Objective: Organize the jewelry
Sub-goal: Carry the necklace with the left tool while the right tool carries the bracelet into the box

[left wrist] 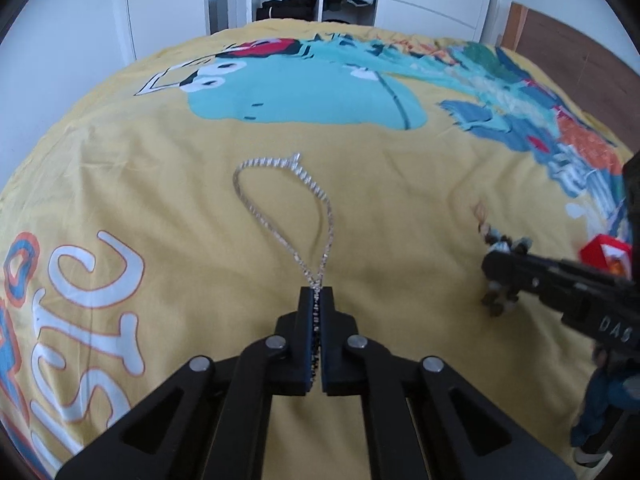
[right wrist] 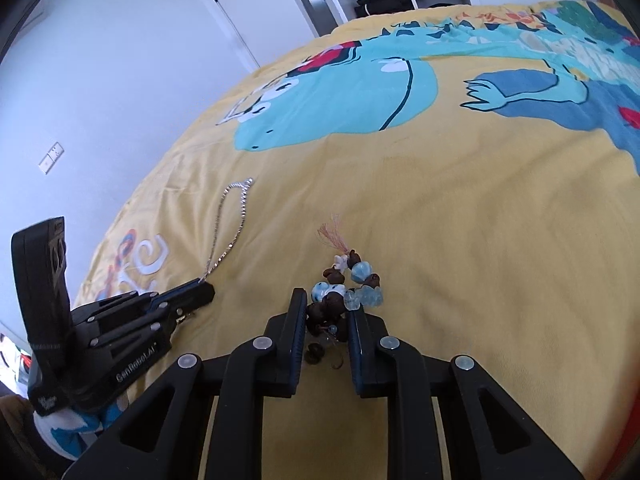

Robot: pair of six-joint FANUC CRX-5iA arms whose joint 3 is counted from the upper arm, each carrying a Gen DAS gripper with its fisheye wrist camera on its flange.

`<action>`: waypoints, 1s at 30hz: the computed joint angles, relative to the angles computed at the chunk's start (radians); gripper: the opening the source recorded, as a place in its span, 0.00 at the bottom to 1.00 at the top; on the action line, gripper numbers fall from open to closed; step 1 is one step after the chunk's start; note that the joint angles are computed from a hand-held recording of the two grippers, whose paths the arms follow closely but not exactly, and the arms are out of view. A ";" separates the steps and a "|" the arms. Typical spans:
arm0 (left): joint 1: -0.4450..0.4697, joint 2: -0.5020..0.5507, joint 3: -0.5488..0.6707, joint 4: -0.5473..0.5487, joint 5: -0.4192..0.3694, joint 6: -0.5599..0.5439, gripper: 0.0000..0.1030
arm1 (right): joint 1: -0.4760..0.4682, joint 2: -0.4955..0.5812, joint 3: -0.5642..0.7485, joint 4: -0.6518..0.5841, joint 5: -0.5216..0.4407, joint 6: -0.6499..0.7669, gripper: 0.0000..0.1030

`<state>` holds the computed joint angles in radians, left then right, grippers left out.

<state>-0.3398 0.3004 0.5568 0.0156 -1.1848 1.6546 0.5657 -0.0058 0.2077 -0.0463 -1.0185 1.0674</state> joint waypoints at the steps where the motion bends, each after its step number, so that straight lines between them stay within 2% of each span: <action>1: -0.005 -0.008 -0.002 0.000 0.001 -0.002 0.02 | 0.005 -0.016 -0.010 0.004 0.000 -0.010 0.18; 8: -0.040 -0.060 0.023 0.014 -0.011 0.003 0.02 | 0.033 -0.119 -0.047 0.048 -0.012 -0.068 0.18; 17: -0.116 -0.064 0.162 0.018 -0.044 0.005 0.02 | 0.088 -0.238 -0.033 0.182 -0.062 -0.127 0.18; 25: -0.242 0.024 0.355 0.036 -0.070 0.011 0.02 | 0.094 -0.354 -0.063 0.292 -0.147 -0.143 0.18; 30: -0.314 0.119 0.494 0.065 -0.097 0.025 0.02 | 0.019 -0.413 -0.086 0.304 -0.217 -0.101 0.18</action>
<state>-0.6535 0.4196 1.0509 0.0805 -1.2822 1.6795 0.5843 -0.4193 0.1215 0.2581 -1.2352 0.9667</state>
